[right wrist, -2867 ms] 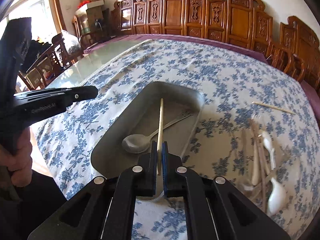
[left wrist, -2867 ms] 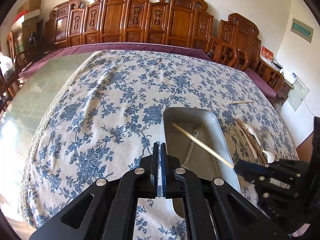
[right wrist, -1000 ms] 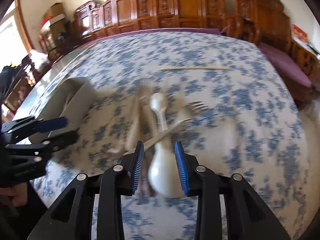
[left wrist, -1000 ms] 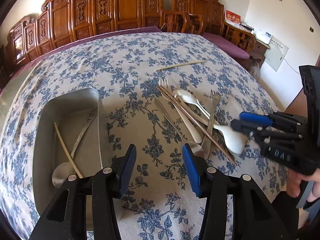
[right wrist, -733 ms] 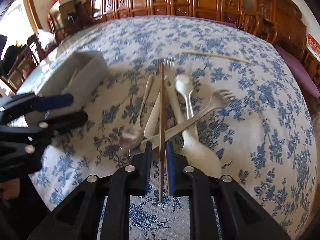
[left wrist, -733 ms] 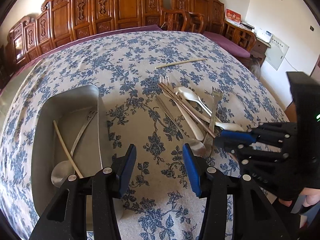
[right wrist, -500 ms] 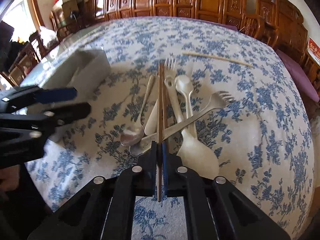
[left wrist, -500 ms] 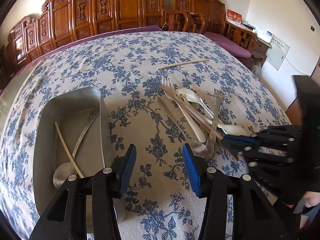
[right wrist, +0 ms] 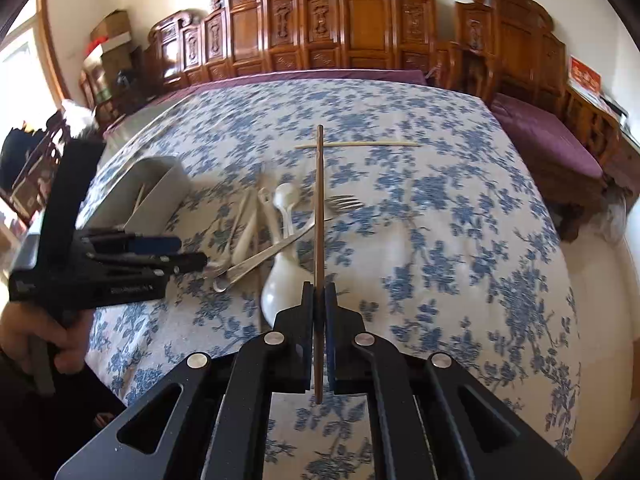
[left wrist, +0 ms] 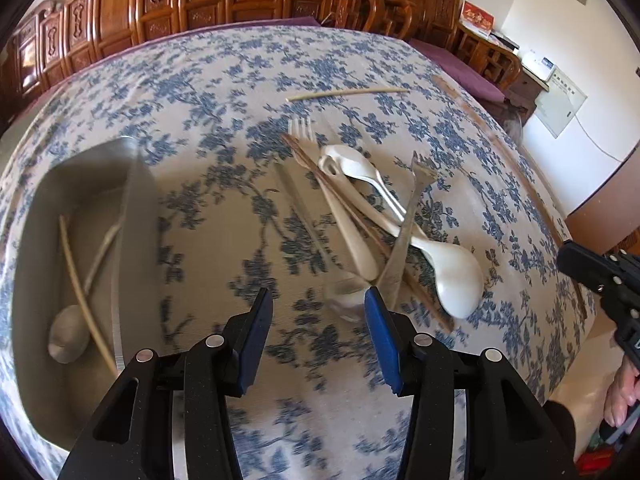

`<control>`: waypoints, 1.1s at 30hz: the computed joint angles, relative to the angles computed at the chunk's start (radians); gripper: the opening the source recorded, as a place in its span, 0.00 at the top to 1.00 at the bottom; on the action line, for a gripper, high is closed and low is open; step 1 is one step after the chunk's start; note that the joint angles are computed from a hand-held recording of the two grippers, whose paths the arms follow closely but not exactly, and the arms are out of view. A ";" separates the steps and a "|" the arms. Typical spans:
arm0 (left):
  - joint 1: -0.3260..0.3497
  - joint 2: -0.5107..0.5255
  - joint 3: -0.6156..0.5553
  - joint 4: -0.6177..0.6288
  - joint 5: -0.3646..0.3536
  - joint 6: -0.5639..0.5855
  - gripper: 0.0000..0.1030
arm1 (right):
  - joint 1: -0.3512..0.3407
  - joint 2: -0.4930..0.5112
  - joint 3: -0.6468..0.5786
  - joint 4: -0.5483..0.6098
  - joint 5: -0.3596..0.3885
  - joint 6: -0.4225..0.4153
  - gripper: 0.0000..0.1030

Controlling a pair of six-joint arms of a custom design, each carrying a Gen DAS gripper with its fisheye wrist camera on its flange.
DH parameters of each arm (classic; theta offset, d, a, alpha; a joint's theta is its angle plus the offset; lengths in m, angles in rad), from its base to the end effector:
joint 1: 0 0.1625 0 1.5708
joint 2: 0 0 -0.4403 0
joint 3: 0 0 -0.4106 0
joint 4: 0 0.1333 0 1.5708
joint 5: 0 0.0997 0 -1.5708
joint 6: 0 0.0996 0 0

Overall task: Organize utensils
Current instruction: 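Grasp a metal spoon from the pile with the left tool, then carry the spoon into the grey tray and open the left tool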

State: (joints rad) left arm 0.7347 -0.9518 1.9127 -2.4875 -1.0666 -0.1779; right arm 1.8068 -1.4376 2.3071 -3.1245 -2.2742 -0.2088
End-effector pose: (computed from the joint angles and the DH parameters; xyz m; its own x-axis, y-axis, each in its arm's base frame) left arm -0.3135 -0.5277 0.0930 -0.6933 0.5350 -0.4828 0.6285 0.7766 -0.0419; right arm 0.1719 -0.4201 0.2894 -0.7814 0.0582 0.6214 -0.3508 0.7825 -0.5144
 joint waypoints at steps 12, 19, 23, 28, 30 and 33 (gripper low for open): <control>-0.014 0.058 -0.016 0.007 0.016 -0.032 0.56 | -0.009 -0.022 0.003 0.005 0.025 0.001 0.94; -0.010 0.054 -0.009 -0.020 -0.006 -0.014 0.84 | -0.008 -0.017 0.002 0.016 0.023 0.007 0.94; -0.020 0.044 0.003 -0.018 0.024 0.004 0.98 | -0.004 -0.008 0.001 0.019 0.022 0.007 0.94; -0.019 0.023 0.014 -0.011 0.025 0.007 0.98 | 0.010 -0.001 -0.003 0.017 0.015 0.002 0.94; -0.021 0.007 0.028 -0.027 0.026 0.013 0.98 | 0.015 0.001 -0.004 0.016 0.012 0.000 0.94; -0.029 -0.020 0.053 -0.058 0.022 0.039 0.99 | 0.020 0.005 -0.007 0.016 0.011 -0.005 0.94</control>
